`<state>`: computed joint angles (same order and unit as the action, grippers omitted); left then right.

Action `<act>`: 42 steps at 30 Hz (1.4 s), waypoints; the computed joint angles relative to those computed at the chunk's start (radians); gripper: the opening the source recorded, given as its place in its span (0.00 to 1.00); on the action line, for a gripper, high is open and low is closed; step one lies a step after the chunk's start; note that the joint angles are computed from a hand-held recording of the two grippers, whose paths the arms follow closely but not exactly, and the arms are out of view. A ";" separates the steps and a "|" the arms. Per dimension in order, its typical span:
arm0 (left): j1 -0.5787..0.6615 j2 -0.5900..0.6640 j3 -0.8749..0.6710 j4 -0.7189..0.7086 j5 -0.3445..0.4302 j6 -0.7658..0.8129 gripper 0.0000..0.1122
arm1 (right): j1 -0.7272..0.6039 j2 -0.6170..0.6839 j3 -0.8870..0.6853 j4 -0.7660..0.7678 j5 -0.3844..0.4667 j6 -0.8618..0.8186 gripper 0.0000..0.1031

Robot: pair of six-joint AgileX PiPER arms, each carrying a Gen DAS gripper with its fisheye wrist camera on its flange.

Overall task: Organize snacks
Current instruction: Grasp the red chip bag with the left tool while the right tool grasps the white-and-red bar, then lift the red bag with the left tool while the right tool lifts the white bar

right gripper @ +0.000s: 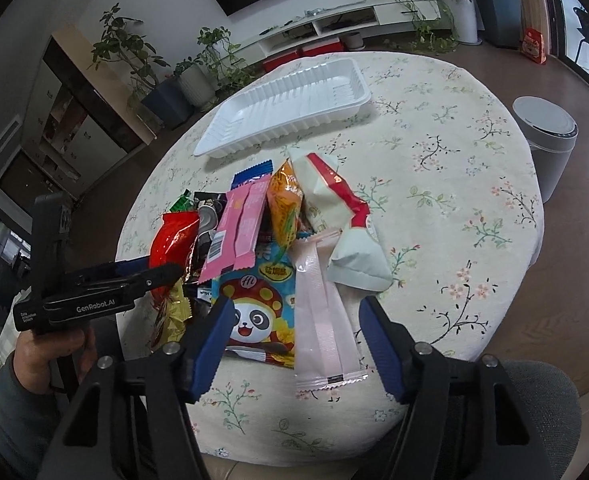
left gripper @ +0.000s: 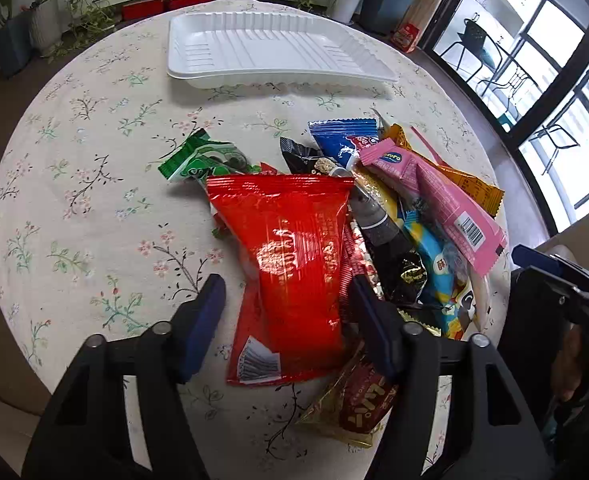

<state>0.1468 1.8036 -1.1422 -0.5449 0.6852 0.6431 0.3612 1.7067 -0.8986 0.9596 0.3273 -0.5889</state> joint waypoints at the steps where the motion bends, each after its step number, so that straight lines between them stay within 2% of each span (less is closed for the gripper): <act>1: 0.003 0.007 -0.012 -0.014 0.012 0.013 0.42 | 0.006 -0.001 0.001 0.003 -0.004 -0.003 0.66; 2: 0.002 0.007 -0.016 -0.014 0.014 0.018 0.35 | 0.014 -0.002 0.003 0.003 -0.010 -0.007 0.66; 4: -0.009 0.006 -0.021 0.006 0.005 0.009 0.31 | 0.032 -0.003 0.004 -0.014 -0.028 0.007 0.65; 13: 0.001 -0.001 -0.019 0.014 0.008 0.045 0.23 | 0.038 -0.015 0.001 -0.080 -0.045 0.066 0.61; 22: 0.127 -0.065 0.062 -0.084 0.037 0.180 0.22 | 0.002 0.010 -0.095 -0.363 -0.043 0.213 0.56; 25: 0.172 -0.074 0.084 -0.112 0.047 0.212 0.22 | -0.013 0.083 -0.200 -0.529 0.017 0.324 0.55; 30: 0.201 -0.057 0.081 -0.138 0.062 0.229 0.22 | -0.067 0.234 -0.409 -0.512 0.188 0.270 0.54; 32: 0.200 -0.053 0.074 -0.142 0.063 0.234 0.22 | -0.059 0.284 -0.480 -0.593 0.231 0.324 0.53; 34: 0.201 -0.048 0.069 -0.148 0.063 0.236 0.22 | -0.066 0.312 -0.524 -0.584 0.266 0.302 0.52; 39: 0.212 -0.042 0.067 -0.159 0.070 0.244 0.22 | -0.141 0.335 -0.566 -0.446 0.310 0.227 0.52; 42: 0.214 -0.037 0.068 -0.157 0.070 0.250 0.22 | -0.146 0.387 -0.635 -0.523 0.353 0.298 0.52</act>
